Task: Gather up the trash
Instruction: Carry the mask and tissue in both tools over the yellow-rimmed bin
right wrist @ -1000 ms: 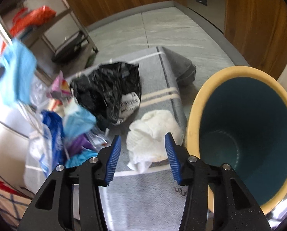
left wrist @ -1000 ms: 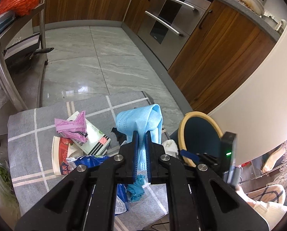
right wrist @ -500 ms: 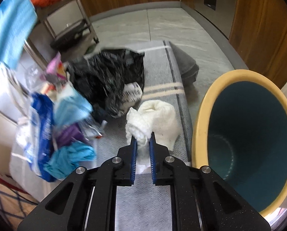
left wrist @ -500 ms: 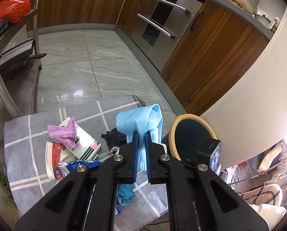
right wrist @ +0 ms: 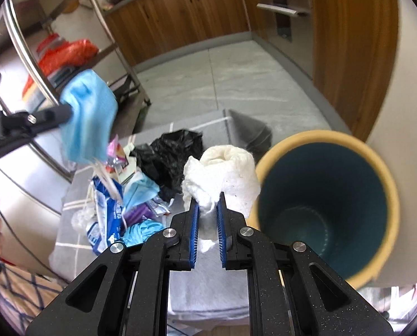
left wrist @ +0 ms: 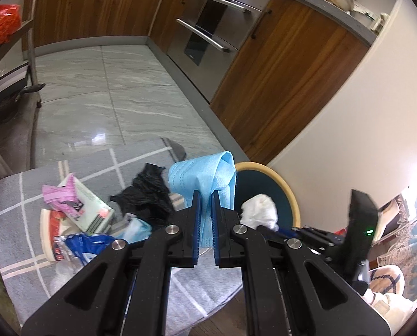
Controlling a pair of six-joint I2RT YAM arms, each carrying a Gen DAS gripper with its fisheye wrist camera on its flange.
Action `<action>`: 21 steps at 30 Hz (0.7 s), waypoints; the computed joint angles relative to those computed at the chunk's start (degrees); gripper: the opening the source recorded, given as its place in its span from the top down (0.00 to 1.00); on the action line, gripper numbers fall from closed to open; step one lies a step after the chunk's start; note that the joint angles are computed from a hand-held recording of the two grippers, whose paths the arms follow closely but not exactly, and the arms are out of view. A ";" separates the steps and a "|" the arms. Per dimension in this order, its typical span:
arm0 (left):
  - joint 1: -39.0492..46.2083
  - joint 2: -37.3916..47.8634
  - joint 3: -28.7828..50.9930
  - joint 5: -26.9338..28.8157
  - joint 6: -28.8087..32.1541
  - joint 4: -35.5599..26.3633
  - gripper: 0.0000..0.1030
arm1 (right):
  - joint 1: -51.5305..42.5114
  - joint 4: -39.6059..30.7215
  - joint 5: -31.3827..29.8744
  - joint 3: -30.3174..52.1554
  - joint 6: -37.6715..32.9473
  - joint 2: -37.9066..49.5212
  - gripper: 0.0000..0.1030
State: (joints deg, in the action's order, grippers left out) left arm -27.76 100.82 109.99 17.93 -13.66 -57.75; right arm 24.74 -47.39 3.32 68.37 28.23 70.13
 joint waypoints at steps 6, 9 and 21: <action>-5.39 2.17 1.66 -1.03 -1.37 0.61 0.94 | -4.18 -4.54 1.16 -1.94 -1.26 -8.67 0.87; -7.98 4.25 3.29 -1.51 -2.03 0.76 0.94 | -7.35 -5.27 0.27 -3.78 -2.05 -11.92 0.87; -16.35 17.08 14.18 -4.19 -4.19 -0.66 0.94 | -19.44 -5.13 -6.37 -10.58 -5.83 -16.51 0.87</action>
State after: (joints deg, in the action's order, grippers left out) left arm -44.11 117.90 124.17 13.74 -17.85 -58.41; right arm 5.30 -52.52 -3.06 57.79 22.40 53.62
